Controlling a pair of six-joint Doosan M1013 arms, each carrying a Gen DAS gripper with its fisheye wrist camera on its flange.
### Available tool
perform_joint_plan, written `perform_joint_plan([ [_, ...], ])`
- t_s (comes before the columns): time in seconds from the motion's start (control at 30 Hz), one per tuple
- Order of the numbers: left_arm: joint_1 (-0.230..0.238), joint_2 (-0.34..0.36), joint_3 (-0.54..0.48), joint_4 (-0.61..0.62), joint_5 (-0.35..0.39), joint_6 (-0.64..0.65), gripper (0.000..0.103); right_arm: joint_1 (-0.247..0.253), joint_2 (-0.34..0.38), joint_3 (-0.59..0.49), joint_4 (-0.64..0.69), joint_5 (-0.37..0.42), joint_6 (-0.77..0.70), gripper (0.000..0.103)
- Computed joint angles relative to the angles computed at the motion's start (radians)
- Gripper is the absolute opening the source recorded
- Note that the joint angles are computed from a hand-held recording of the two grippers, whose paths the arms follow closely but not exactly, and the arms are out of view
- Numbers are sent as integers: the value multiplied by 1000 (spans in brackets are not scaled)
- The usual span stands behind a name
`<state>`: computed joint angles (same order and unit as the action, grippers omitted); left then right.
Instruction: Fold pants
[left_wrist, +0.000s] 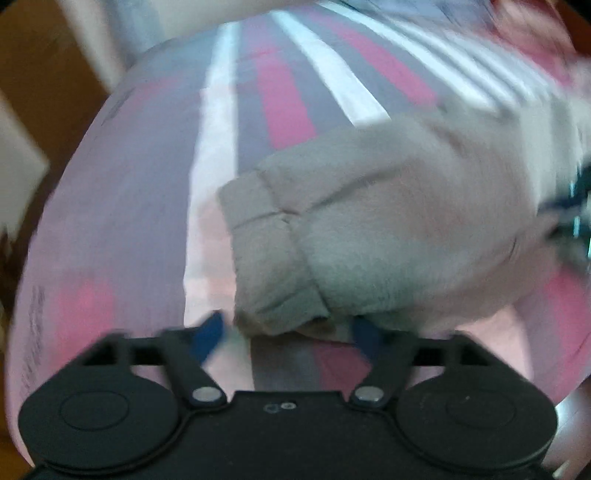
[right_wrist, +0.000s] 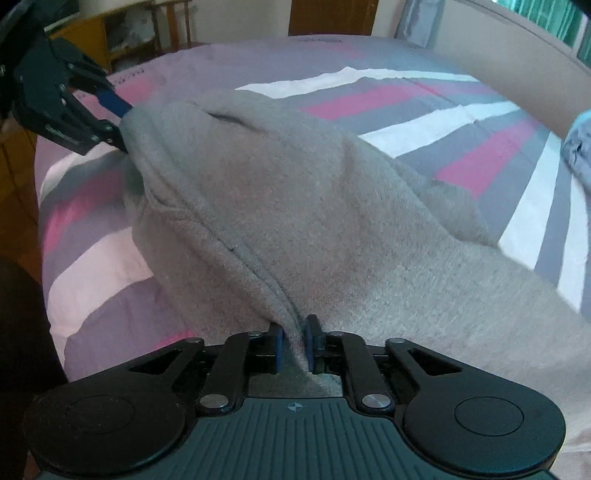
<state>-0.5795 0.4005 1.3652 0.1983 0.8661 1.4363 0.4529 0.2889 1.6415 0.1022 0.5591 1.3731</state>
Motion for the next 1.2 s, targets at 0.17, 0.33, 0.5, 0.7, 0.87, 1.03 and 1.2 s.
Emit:
perform_joint_plan([
  [0.17, 55, -34, 24, -235, -2, -198, 74, 10, -31, 36, -8, -53, -11, 36],
  [0.33, 96, -26, 37, -473, -17, -363, 75, 16, -27, 46, -16, -65, -12, 36],
  [0.5, 99, -22, 63, -586, -65, -392, 72, 26, -32, 57, -25, -92, -50, 36],
  [0.7, 81, 3, 61, -517, -128, -468, 19, 29, -23, 51, -16, -95, -87, 36],
  [0.87, 78, -7, 75, -493, -169, -440, 11, 30, -29, 55, 18, -110, -104, 15],
  [1.03, 93, -26, 76, -515, -210, -379, 9, 31, -54, 59, 72, -134, -133, 15],
  [1.2, 100, -31, 88, -496, -229, -384, 9, 47, -78, 61, 138, -164, -195, 14],
])
